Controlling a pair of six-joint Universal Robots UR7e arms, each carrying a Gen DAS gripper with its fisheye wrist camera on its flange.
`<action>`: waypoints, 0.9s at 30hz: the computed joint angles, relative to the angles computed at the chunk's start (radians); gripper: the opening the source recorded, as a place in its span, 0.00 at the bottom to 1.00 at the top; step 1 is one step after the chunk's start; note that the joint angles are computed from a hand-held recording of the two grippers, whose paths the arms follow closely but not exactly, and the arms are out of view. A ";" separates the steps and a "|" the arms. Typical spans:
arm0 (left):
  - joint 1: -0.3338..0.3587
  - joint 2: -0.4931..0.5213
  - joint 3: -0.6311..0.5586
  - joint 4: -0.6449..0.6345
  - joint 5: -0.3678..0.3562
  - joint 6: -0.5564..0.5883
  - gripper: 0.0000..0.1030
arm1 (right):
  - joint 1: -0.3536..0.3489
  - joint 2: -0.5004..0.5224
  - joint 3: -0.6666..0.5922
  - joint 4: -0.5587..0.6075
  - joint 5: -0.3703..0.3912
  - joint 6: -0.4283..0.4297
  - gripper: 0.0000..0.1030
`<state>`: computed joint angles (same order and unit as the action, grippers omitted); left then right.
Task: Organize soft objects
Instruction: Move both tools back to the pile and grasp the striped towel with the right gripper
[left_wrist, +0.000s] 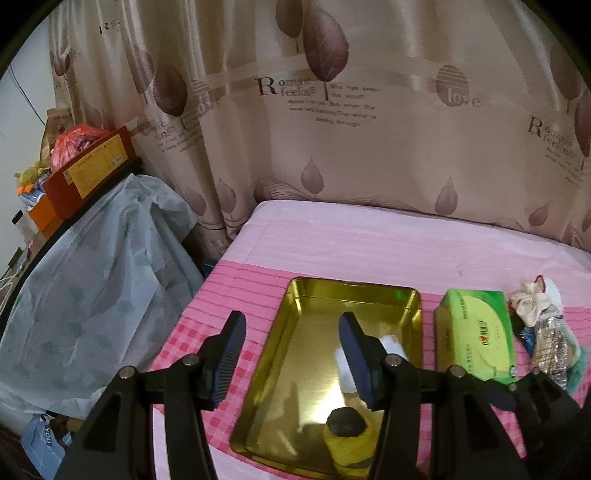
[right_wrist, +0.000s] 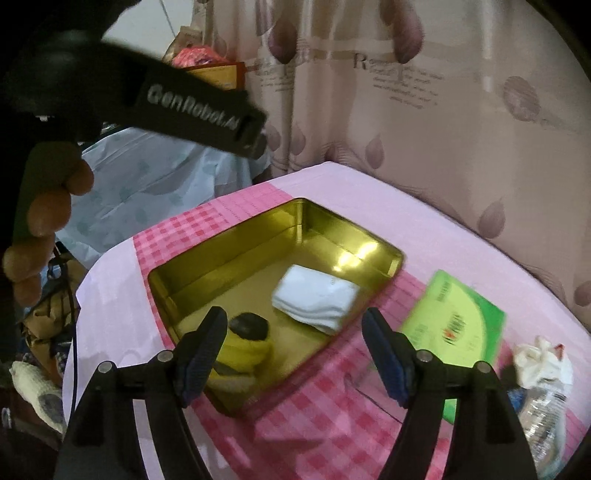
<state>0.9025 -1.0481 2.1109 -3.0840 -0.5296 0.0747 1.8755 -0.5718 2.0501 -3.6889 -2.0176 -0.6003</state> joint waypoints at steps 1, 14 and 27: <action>-0.005 0.002 0.003 0.000 -0.005 -0.005 0.52 | -0.002 -0.014 0.016 -0.012 -0.008 0.002 0.70; -0.068 0.070 0.019 0.045 -0.092 -0.090 0.52 | -0.098 -0.202 0.193 -0.214 -0.122 -0.007 0.71; -0.113 0.171 -0.005 0.085 -0.158 -0.143 0.52 | -0.324 -0.360 0.304 -0.298 -0.181 -0.038 0.68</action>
<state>0.7890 -0.8766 2.1056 -2.9987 -0.6875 -0.0680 1.5514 -0.9320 2.3541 -3.9870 -2.1987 -0.6382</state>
